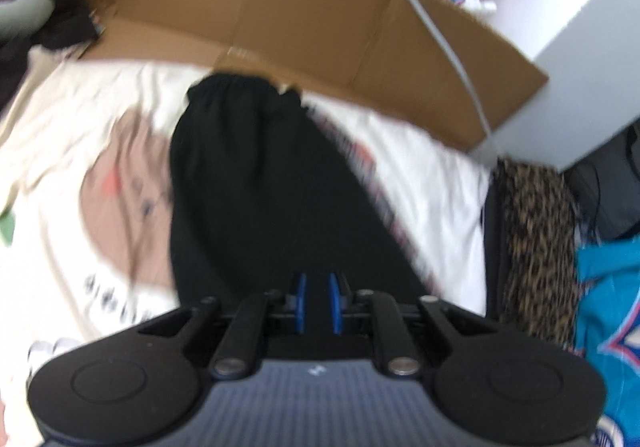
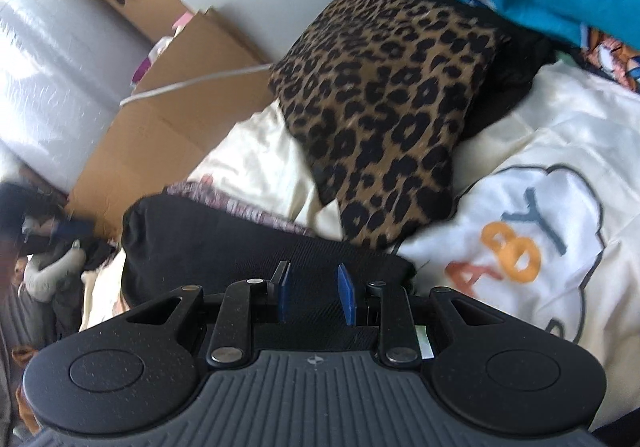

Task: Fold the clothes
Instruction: 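Open both tools and lift them back above the folded shorts, then grasp the black shorts waistband corner with the left tool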

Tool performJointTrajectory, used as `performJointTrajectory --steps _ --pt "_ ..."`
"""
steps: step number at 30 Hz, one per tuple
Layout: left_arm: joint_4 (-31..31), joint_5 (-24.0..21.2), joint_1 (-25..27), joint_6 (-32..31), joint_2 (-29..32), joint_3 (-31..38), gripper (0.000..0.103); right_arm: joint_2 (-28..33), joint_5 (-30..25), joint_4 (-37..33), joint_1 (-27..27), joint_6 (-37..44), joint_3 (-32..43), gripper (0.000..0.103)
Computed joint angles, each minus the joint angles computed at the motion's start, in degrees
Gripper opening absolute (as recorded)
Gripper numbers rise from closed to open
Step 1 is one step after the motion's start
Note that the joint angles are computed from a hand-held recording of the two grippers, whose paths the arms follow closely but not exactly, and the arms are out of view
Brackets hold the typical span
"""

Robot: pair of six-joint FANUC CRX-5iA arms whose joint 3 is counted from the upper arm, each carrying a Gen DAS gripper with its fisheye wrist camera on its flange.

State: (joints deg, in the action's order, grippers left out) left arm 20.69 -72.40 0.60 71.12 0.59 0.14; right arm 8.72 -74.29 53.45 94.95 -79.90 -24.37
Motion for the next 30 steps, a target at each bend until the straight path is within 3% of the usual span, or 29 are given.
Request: performJointTrajectory --steps 3,6,11,28,30 --pt "-1.0 2.2 -3.4 3.7 4.3 3.9 0.015 0.2 1.7 0.1 -0.4 1.1 0.2 0.027" --pt "-1.9 0.8 -5.2 10.2 9.3 9.8 0.016 0.2 2.8 -0.2 -0.6 1.6 0.1 0.027" --pt "-3.3 -0.9 -7.1 15.9 15.3 17.5 0.016 0.3 4.2 -0.5 -0.9 2.5 0.1 0.027" --pt "-16.7 -5.2 -13.4 18.0 27.2 29.4 0.022 -0.3 7.4 -3.8 0.2 5.0 -0.9 0.028" --pt "-17.8 -5.5 -13.7 18.9 28.0 29.9 0.029 -0.4 7.9 -4.3 0.3 5.4 -1.0 0.029"
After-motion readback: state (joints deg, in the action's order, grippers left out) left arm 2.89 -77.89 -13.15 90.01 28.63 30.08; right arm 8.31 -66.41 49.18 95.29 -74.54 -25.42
